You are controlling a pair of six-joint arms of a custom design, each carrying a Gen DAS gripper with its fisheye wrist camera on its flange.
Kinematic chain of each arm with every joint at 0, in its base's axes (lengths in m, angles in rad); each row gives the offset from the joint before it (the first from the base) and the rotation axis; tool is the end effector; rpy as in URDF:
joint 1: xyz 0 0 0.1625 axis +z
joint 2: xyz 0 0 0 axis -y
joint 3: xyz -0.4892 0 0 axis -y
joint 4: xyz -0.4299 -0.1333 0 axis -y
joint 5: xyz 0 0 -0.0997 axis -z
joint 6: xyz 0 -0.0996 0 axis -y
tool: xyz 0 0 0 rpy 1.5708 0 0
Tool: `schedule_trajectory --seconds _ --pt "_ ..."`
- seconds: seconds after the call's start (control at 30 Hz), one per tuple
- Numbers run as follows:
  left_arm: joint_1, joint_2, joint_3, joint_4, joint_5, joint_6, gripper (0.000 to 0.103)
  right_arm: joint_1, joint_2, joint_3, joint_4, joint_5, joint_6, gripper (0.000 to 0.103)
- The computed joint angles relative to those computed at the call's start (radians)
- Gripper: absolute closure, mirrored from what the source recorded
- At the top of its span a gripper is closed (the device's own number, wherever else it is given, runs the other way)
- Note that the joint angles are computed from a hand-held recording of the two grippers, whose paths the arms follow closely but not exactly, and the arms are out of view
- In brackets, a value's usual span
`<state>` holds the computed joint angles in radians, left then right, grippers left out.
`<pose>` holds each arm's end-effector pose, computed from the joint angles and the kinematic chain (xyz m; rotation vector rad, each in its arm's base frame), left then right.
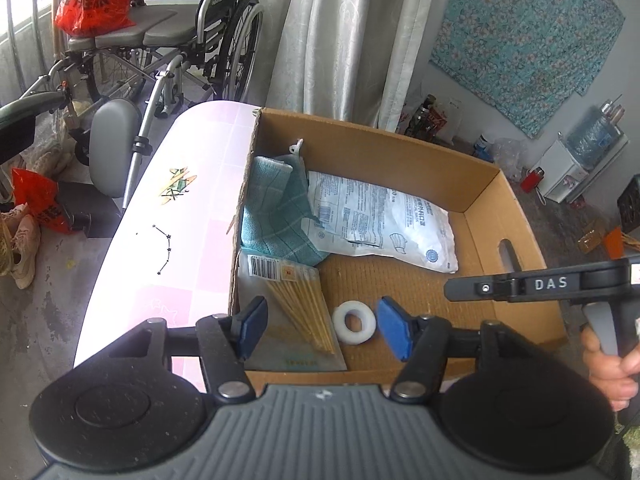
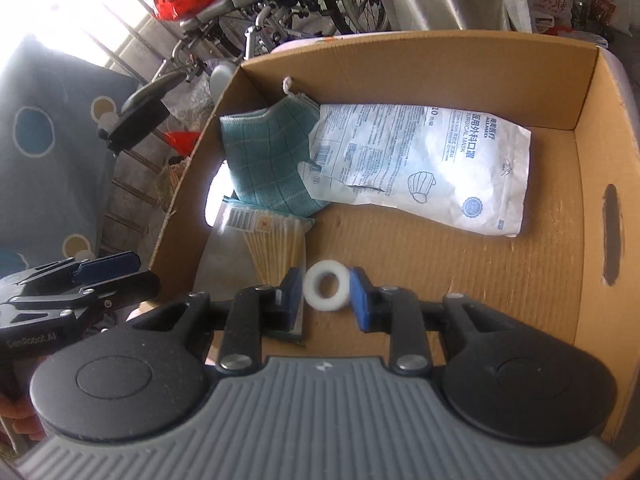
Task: Organize soft objects
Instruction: 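Drop the swab bag into the box with the left tool while the right drops the tape, then move both tools back toward the scrunchie and wet-wipe pack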
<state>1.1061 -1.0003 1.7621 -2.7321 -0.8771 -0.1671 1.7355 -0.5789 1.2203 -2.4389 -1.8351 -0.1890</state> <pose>-0.1362 -0.7113 0.2457 0.1896 2.4979 -0.7613 0.2489 -0.8433 0.1017 0.4602 -2.8210 0.3207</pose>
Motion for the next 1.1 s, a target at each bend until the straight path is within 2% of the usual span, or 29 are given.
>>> schedule_trajectory --seconds 0.13,0.2,0.5,0.63,0.73,0.87,1.03,1.1 --pt "-0.059 -0.066 0.091 -0.038 0.005 -0.011 0.031 -0.004 -0.146 0.181 -0.11 0.083 0.009 0.068" --pt "-0.086 -0.096 0.134 -0.041 0.002 -0.028 0.027 -0.006 -0.215 0.273 -0.17 0.113 0.005 0.056" --pt "-0.195 -0.225 0.359 -0.047 -0.055 -0.158 0.022 -0.039 -0.514 0.69 -0.383 0.192 0.014 0.048" --pt "-0.234 -0.263 0.469 -0.039 -0.071 -0.223 0.022 -0.064 -0.6 0.846 -0.423 0.179 0.015 0.047" --pt "-0.255 -0.268 0.533 -0.037 -0.099 -0.246 0.022 -0.077 -0.623 0.943 -0.478 0.147 0.007 0.046" --pt "-0.26 -0.23 0.581 -0.013 -0.144 -0.281 0.024 -0.08 -0.589 1.021 -0.545 0.107 -0.005 0.046" --pt "-0.238 -0.156 0.608 -0.072 -0.17 -0.312 0.034 -0.059 -0.503 1.031 -0.646 0.07 -0.078 0.046" --pt "-0.217 -0.133 0.614 -0.125 -0.196 -0.306 0.035 -0.048 -0.471 0.996 -0.604 0.071 -0.097 0.046"
